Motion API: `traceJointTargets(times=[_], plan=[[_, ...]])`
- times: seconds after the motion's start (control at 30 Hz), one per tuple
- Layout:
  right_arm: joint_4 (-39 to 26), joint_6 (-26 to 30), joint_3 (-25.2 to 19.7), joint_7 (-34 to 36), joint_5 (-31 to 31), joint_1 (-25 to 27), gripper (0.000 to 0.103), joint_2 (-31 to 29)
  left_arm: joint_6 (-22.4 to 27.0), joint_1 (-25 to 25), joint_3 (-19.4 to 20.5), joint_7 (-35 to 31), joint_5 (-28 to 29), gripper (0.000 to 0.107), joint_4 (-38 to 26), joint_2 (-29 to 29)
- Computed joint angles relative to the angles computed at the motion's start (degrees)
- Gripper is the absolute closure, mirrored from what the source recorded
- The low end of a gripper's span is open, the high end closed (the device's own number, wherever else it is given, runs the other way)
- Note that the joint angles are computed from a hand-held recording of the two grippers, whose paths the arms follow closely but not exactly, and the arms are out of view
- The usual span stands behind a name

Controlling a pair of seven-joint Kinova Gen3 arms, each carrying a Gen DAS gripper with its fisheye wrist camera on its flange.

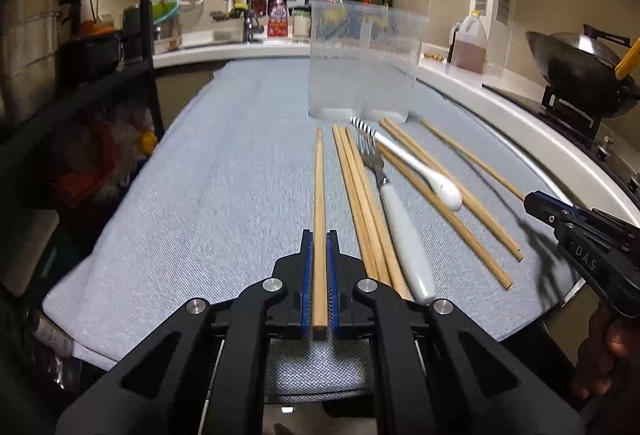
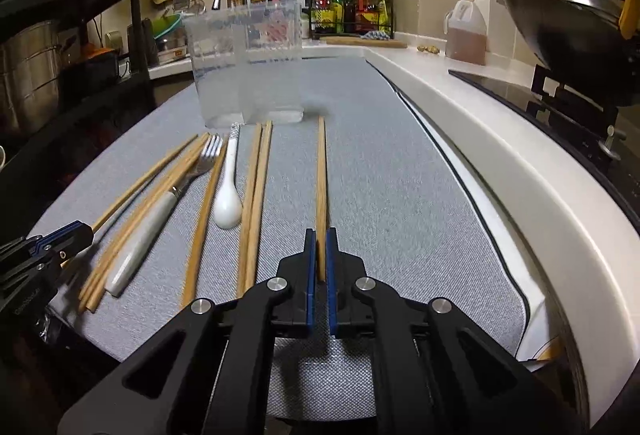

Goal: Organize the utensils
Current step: 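Lift the held chopsticks with both tools and carry them over the clear cup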

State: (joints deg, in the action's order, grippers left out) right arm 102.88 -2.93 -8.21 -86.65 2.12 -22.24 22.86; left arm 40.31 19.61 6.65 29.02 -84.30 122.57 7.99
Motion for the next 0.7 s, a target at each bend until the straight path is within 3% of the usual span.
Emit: traceJointTargets(times=[0.13, 0.33, 0.7], plan=[[1.9, -2.1, -0.8, 0.3, 0.5, 0.8, 0.098, -2.8, 4.2, 1.6, 1.1, 0.7, -2.3, 0.101, 0.2, -1.1], [0.9, -1.1, -6.5, -1.3, 2.4, 6.6, 0.098, -5.4, 7.8, 2.2, 2.6, 1.2, -4.7, 0.101, 0.4, -3.6], [-4.0, 2.1, -14.3, -2.4, 4.1, 13.7, 0.098, -6.6, 5.2, -1.2, 2.9, -2.4, -5.6, 0.101, -1.7, -7.8]])
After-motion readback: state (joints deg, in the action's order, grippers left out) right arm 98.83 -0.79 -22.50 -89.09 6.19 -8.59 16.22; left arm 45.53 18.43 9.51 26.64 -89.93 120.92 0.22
